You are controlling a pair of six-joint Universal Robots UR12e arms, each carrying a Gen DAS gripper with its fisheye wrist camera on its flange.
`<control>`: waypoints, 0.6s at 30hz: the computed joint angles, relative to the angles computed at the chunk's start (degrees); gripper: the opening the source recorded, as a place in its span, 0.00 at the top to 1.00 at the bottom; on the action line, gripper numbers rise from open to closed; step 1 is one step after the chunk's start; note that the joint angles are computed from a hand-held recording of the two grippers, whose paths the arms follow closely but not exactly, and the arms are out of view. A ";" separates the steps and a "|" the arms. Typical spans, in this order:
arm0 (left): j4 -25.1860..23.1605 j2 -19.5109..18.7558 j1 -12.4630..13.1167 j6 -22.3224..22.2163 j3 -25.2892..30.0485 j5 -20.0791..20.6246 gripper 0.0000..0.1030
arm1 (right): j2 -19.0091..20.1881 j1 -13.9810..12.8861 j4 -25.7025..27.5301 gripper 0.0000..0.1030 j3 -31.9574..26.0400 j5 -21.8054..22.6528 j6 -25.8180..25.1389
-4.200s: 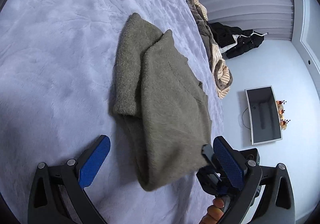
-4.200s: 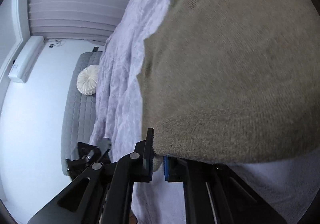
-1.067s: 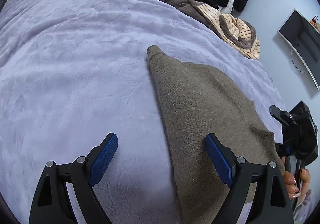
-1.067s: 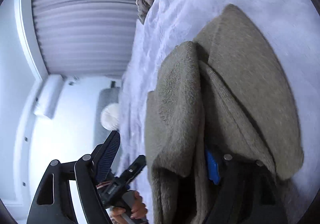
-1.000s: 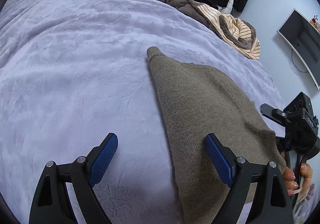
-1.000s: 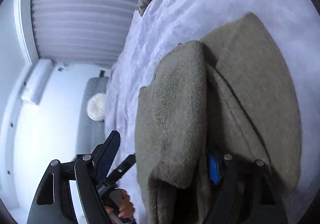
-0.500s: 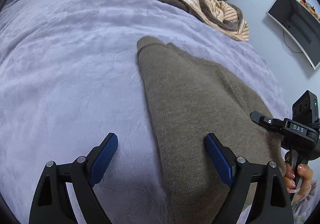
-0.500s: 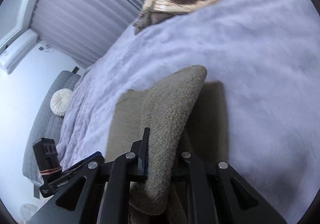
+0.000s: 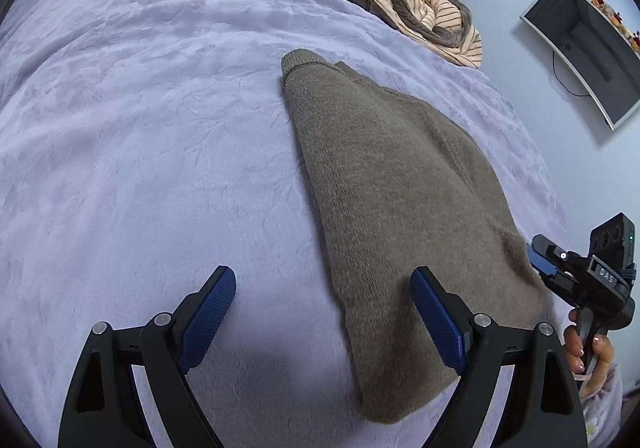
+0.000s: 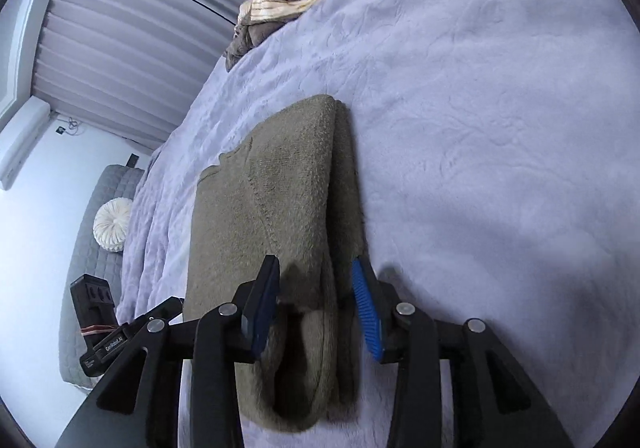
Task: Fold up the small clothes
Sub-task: 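Press the folded bundle flat with the left gripper, then open it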
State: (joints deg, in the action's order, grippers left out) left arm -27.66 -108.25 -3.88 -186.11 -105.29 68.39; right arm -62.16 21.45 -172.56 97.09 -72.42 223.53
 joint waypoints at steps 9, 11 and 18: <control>-9.08 0.19 0.66 1.12 -1.25 -9.54 0.13 | -0.50 3.24 12.85 0.71 -2.35 -4.04 -12.10; -9.51 0.30 0.51 2.67 -1.35 -11.94 0.53 | -0.50 3.00 10.66 0.81 -1.74 -2.86 -9.81; -10.28 0.94 -0.31 6.49 -1.81 -9.72 0.65 | -2.10 3.65 14.48 0.93 -1.94 -6.00 -14.62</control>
